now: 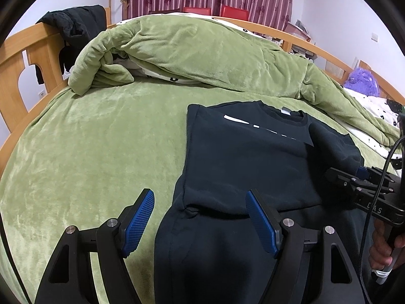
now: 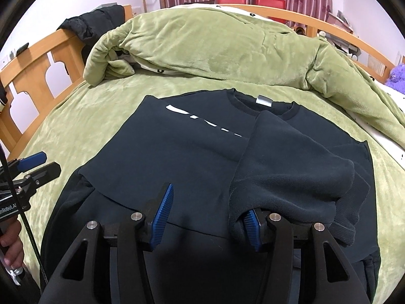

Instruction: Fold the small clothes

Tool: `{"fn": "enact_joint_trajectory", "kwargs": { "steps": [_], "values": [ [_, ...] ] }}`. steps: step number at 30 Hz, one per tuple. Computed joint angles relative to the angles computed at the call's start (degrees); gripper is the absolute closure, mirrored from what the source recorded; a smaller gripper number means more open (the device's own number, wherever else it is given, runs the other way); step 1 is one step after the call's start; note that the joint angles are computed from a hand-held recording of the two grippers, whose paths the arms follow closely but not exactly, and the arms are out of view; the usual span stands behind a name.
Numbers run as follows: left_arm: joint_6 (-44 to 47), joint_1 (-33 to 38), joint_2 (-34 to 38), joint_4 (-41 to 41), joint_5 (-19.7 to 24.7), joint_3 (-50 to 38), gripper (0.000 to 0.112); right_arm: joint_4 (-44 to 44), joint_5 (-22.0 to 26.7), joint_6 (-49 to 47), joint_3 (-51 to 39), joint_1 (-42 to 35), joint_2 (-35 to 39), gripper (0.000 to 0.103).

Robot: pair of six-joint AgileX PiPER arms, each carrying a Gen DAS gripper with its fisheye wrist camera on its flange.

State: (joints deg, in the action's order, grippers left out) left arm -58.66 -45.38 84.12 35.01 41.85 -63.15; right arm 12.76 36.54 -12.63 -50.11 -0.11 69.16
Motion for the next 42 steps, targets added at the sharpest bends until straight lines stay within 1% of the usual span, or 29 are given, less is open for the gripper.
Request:
{"fn": "enact_joint_trajectory", "kwargs": {
  "steps": [13, 24, 34, 42],
  "values": [
    [2.71, -0.56, 3.15, -2.43, -0.91, -0.59, 0.039, 0.95, 0.98, -1.44, -0.63, -0.82, 0.0, 0.05],
    [4.9, -0.54, 6.09, -4.88, -2.61, -0.3, 0.039, 1.22, 1.43, -2.14, -0.36, -0.74, -0.28, 0.05],
    [7.16, -0.36, 8.7, -6.86, -3.52, -0.68, 0.039, -0.39, 1.86, -1.84, -0.25, 0.19, -0.55, 0.05],
    [9.12, -0.16, 10.62, -8.41, -3.89, -1.3, 0.039, -0.17, 2.62, -3.52, -0.27, -0.16, -1.11, 0.05]
  ]
}}
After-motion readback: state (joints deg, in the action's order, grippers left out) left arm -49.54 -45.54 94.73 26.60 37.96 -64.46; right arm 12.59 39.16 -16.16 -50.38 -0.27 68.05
